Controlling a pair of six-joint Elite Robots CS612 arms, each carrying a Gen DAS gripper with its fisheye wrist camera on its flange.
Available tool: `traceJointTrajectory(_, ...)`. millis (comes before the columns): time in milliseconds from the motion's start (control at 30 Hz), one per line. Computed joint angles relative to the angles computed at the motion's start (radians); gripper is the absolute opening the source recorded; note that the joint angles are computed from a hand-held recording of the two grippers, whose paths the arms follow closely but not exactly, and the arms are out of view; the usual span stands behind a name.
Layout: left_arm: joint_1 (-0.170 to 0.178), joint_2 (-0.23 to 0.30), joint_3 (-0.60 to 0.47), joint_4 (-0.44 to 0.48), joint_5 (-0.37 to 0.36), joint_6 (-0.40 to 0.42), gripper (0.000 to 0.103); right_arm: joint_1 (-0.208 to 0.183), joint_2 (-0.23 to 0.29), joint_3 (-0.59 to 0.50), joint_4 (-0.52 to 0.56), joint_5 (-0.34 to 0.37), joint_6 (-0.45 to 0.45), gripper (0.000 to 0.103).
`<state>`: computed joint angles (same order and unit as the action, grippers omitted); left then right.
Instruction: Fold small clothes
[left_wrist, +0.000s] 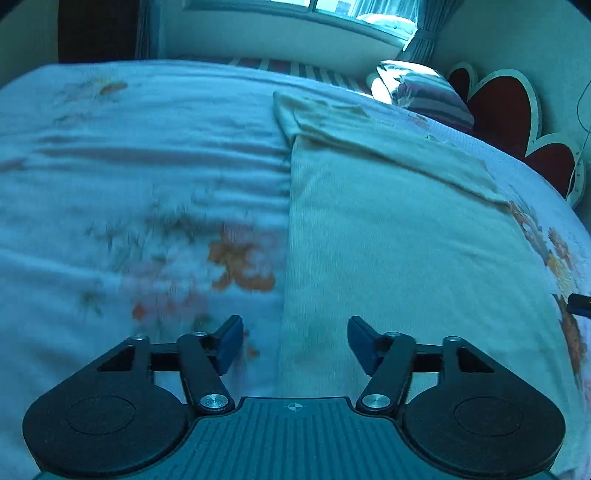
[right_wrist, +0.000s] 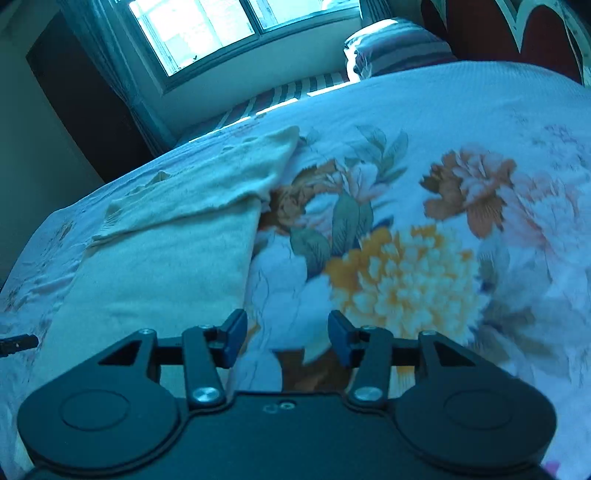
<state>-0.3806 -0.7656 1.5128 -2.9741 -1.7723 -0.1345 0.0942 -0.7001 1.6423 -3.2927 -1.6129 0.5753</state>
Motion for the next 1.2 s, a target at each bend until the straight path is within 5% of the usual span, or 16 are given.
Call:
traceJointTrajectory(100,0.028,-0.028,0.074,-0.026,-0.099,-0.019,0.056,0.006,-0.005,0.069,-0.06,0.073,0.113,0.049)
traceJointTrajectory(167,0.05,-0.031,0.087,-0.017,-0.172,-0.007,0.041,0.019,0.001,0.091,-0.085,0.087,0.15,0.048)
traceJointTrajectory(367,0.111,-0.026,0.137,-0.012,-0.449,-0.017,0.041,0.062,0.039,0.102,-0.144,0.103,0.251,0.048)
traceJointTrajectory(600,0.156,0.061,0.155,-0.251,-0.692,-0.326,0.041,0.077,0.144,0.037,-0.293,0.109,0.447,0.039)
traceJointTrajectory(700,0.159,0.089,0.133,-0.29,-0.726,-0.369,0.041,0.07,0.198,0.008,-0.394,0.15,0.553,0.034)
traceJointTrajectory(900,0.149,0.092,0.114,-0.242,-0.726,-0.287,0.04,0.058,0.244,-0.045,-0.419,0.187,0.564,0.014)
traceJointTrajectory(967,0.132,0.047,0.142,-0.167,-0.62,-0.145,0.016,0.053,0.247,-0.05,-0.407,0.202,0.543,0.009)
traceJointTrajectory(1033,0.122,0.027,0.159,-0.161,-0.563,-0.086,0.007,0.059,0.228,-0.014,-0.413,0.201,0.53,0.009)
traceJointTrajectory(1200,0.134,0.05,0.152,-0.376,-0.622,-0.287,0.004,0.061,0.204,-0.009,-0.425,0.179,0.463,0.007)
